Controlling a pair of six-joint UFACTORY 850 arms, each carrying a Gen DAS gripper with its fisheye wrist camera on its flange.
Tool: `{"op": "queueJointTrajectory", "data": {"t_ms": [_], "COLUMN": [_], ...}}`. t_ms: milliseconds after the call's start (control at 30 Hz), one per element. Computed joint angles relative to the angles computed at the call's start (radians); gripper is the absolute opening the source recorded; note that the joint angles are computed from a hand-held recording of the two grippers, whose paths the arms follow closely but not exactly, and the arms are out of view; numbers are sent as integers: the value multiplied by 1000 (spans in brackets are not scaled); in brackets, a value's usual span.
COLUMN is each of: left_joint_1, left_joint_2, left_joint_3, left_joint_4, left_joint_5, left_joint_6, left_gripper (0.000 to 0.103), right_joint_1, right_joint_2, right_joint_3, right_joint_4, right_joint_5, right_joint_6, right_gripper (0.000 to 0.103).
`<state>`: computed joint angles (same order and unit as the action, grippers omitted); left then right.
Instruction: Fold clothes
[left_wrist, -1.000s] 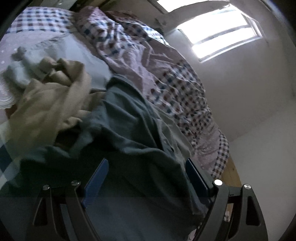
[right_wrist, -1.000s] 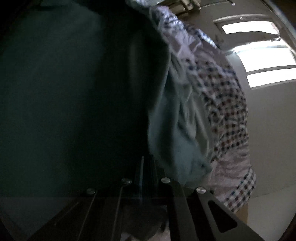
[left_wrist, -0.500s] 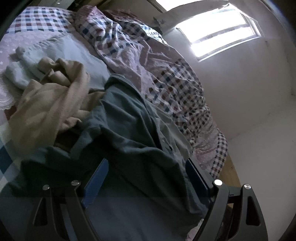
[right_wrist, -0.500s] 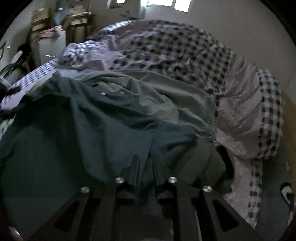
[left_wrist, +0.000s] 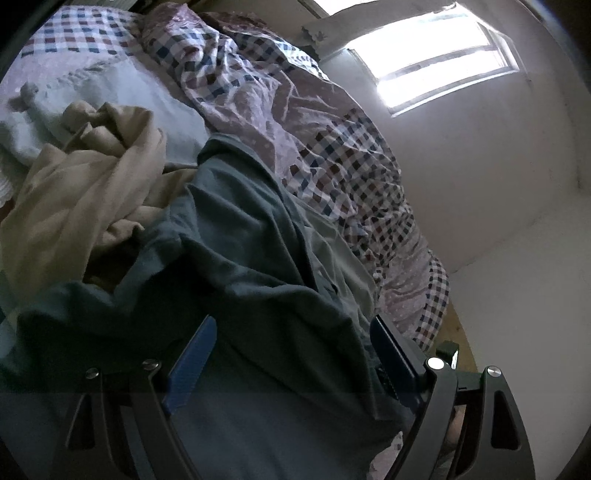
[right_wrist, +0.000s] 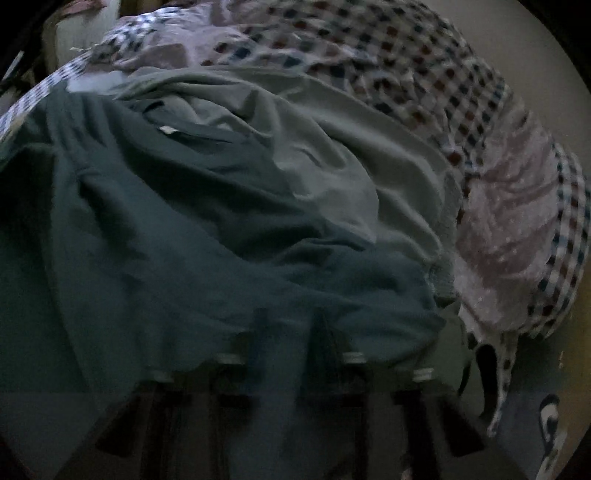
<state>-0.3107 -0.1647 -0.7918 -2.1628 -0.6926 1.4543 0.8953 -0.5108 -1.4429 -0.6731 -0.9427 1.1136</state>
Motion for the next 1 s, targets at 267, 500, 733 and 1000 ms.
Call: {"op": "queueJointTrajectory", "data": {"t_ms": [267, 500, 733, 1000], "left_joint_1": [11, 13, -6, 92], "left_joint_2": [31, 42, 39, -114], "left_joint_3": [22, 27, -9, -45], "left_joint_4": [-51, -54, 31, 187], "left_joint_5": [39, 72, 186, -262], "left_joint_6": [46, 46, 73, -166], "left_gripper": [88, 88, 88, 81], "right_joint_1": [141, 54, 93, 240], "right_joint_2": [158, 166, 176, 101], "right_joint_3": [147, 149, 132, 108], "right_joint_4": [-433, -263, -426, -661], "right_joint_5": [-257, -161, -202, -397], "right_joint_6": [620, 584, 609, 312], "right_gripper": [5, 5, 5, 6]}}
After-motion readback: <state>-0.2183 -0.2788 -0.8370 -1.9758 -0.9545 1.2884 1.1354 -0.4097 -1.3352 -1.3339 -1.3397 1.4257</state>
